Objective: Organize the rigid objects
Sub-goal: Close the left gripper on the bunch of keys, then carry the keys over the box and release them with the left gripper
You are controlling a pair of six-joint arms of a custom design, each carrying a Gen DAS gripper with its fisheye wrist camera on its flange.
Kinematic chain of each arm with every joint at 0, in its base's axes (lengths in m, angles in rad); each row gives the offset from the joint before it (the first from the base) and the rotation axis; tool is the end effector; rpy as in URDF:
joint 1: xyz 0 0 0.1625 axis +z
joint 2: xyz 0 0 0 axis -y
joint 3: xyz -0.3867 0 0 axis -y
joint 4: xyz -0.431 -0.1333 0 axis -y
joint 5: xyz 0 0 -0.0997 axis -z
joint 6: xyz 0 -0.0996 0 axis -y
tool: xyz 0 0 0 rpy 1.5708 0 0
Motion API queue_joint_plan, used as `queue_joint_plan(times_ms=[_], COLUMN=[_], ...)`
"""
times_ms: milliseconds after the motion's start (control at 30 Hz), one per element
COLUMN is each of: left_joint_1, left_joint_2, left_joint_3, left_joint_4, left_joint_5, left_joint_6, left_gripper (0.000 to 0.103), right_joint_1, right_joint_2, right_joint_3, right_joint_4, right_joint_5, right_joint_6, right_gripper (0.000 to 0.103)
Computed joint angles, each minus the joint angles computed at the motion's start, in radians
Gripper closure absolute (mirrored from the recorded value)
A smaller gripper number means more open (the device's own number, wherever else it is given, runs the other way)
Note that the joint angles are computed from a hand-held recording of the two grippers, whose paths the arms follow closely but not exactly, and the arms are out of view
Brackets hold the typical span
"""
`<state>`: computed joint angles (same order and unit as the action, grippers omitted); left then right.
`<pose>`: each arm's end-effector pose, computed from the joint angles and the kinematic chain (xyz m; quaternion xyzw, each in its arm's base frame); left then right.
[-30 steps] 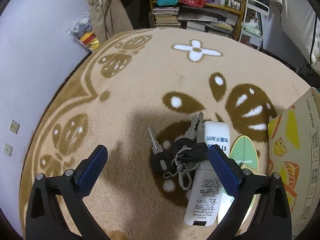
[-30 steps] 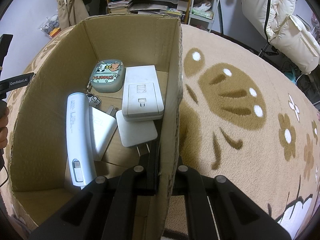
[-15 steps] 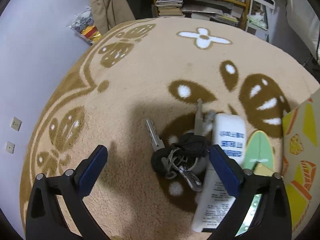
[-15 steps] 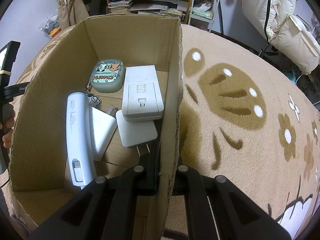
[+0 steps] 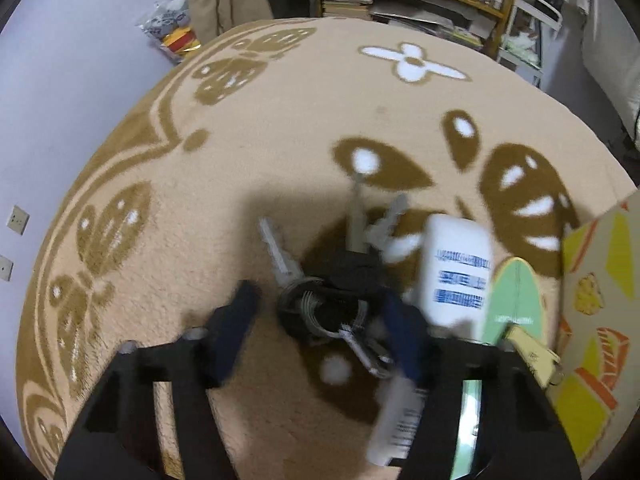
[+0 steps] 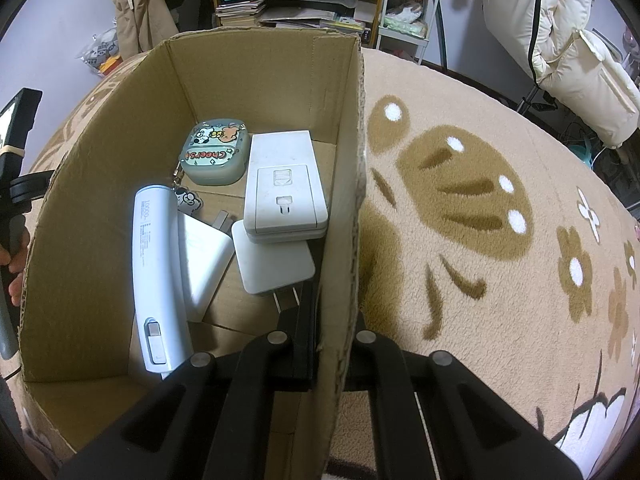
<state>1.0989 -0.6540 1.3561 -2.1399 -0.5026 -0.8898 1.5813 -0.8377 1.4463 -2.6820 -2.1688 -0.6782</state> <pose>-0.1347 -0.7491 0.0586 -0.1451 0.8472 -0.2753 0.4307 0.0850 -0.7386 0.1793 0.2435 -0.8960 0.1310 0.3474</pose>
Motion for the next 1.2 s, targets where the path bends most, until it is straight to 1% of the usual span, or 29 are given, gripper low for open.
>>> queue_joint_plan(times_ms=[33,133,233,267,300,367,433,500,633,733,800,900,967,1033,1200], left_joint_1=[-0.006,-0.022,-0.036,-0.039,-0.043,-0.047,-0.044,-0.042,-0.055,-0.056,-0.058,-0.069,-0.08,-0.09,-0.119], left_joint_2=[0.007,0.019,0.021,0.02,0.018,0.006,-0.013,-0.028,-0.044,-0.051,-0.055,-0.065,-0.071,-0.073,-0.06], left_joint_3=[-0.011,-0.043,-0.054,-0.05,-0.046,-0.024,0.004,0.025,0.043,0.05,0.049,0.06,0.065,0.059,0.056], left_joint_4=[0.035,0.166,0.238,0.235,0.223,0.178,0.108,0.059,0.073,0.062,0.076,0.073,0.083,0.11,0.044], left_joint_5=[0.011,0.038,0.063,0.071,0.077,0.07,0.037,0.022,0.054,0.056,0.059,0.078,0.094,0.095,0.106], left_joint_6=[-0.027,-0.139,-0.185,-0.171,-0.145,-0.108,-0.088,-0.08,-0.111,-0.104,-0.117,-0.131,-0.137,-0.146,-0.063], left_gripper=[0.06,0.061,0.062,0.07,0.073,0.074,0.074,0.074,0.075,0.075,0.075,0.075,0.075,0.075,0.075], right_joint_1=[0.0,0.0,0.0,0.0,0.0,-0.001,-0.001,0.0,-0.001,-0.001,0.0,-0.001,-0.001,-0.001,-0.001], right_joint_2=[0.0,0.0,0.0,0.0,0.0,-0.001,-0.001,0.0,-0.001,-0.001,-0.001,-0.001,-0.001,-0.001,-0.001], right_joint_3=[0.0,0.0,-0.001,0.0,0.001,0.0,0.0,0.0,-0.001,0.0,0.001,-0.001,0.0,-0.001,-0.002], right_joint_4=[0.0,0.001,0.002,0.002,0.0,0.003,0.004,0.005,0.006,0.005,0.003,0.006,0.005,0.005,0.007], right_joint_5=[0.0,0.0,0.002,0.002,0.003,0.002,0.003,0.003,0.004,0.004,0.003,0.004,0.004,0.004,0.004], right_joint_6=[0.0,0.0,0.001,0.002,0.001,0.003,0.004,0.005,0.004,0.004,0.003,0.004,0.004,0.003,0.003], right_gripper=[0.096,0.096,0.096,0.096,0.096,0.096,0.096,0.096,0.096,0.096,0.096,0.096,0.096,0.096,0.096])
